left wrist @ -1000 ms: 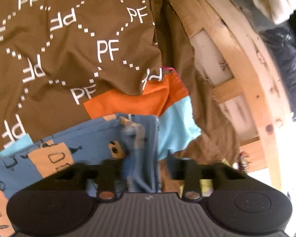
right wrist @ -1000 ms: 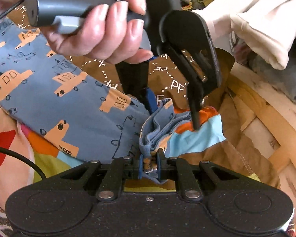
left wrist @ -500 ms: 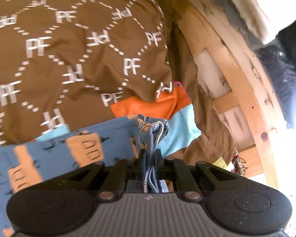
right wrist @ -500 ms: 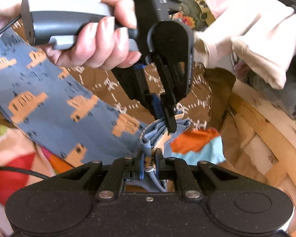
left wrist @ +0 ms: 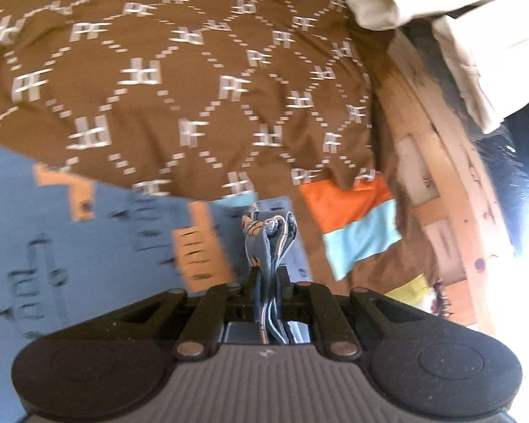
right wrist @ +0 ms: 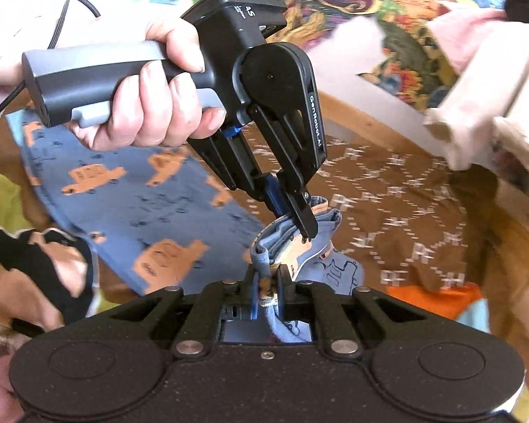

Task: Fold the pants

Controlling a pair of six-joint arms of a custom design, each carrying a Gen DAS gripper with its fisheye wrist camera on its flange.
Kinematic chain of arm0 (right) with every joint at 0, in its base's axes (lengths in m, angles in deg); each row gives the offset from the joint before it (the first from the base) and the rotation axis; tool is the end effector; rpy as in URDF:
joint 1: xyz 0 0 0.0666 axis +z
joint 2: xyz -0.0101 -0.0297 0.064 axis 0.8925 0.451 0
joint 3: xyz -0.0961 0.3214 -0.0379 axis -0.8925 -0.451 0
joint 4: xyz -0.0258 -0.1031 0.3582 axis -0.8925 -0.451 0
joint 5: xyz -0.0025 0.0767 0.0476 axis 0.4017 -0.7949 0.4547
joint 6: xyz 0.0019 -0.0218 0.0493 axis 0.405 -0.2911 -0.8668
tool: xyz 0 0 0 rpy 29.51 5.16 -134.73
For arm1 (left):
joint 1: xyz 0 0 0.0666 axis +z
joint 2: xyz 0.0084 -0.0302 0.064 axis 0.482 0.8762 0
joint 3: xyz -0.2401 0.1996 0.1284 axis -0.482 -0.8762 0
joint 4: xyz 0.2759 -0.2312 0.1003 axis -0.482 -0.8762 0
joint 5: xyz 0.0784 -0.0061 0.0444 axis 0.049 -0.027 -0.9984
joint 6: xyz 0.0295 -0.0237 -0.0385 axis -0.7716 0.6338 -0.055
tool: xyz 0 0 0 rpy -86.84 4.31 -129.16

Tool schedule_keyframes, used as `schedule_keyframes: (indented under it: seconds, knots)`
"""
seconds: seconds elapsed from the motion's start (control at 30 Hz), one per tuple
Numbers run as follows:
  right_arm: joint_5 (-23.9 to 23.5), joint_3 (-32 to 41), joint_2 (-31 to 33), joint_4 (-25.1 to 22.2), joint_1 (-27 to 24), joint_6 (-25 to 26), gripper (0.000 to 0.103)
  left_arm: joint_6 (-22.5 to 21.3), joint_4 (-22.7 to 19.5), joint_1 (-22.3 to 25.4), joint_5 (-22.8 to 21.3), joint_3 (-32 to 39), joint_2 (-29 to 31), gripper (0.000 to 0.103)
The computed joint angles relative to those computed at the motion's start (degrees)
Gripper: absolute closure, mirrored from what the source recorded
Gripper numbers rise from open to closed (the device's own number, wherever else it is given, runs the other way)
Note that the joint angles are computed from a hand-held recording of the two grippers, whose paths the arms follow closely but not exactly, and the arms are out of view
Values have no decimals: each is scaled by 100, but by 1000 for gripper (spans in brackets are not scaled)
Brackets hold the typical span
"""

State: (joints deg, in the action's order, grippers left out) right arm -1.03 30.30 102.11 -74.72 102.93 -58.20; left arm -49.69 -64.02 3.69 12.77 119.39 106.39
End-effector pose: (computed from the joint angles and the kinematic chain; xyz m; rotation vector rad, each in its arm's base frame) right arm 0.4005 0.3227 0.4431 -0.8836 1.8748 0.0100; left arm 0.5594 -0.2784 0.4864 -0.0523 2.5537 -0.9551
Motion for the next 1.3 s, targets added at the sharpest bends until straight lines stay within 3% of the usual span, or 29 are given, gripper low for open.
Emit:
schedule_keyframes:
  seconds: [0.1, 0.3, 0.5, 0.7, 0.83, 1.07, 1.2, 1.3]
  knots:
    - [-173, 91, 103, -134, 69, -68, 93, 79, 543, 91, -42, -1234, -670, 94]
    - [-367, 262, 365, -318, 150, -181, 93, 133, 1341, 184, -243, -2688, -1393, 94]
    - [-288, 337, 475, -543, 188, -254, 90, 467, 2279, 245, -131, -3779, -1905, 87]
    - [-247, 382, 528, -620, 217, -198, 80, 773, 2762, 340, 93, -4262, -2105, 83]
    - [-242, 459, 581, -662, 237, -155, 73, 801, 2808, 343, 94, -4280, -2101, 83]
    - [-234, 509, 620, -692, 258, -129, 72, 638, 2648, 278, -86, -4138, -2047, 88]
    - [-209, 423, 574, -556, 287, -75, 85, 608, 2501, 229, -251, -4042, -2026, 92]
    - [-223, 408, 561, -526, 277, -66, 88, 540, 2538, 205, -350, -4076, -2087, 94]
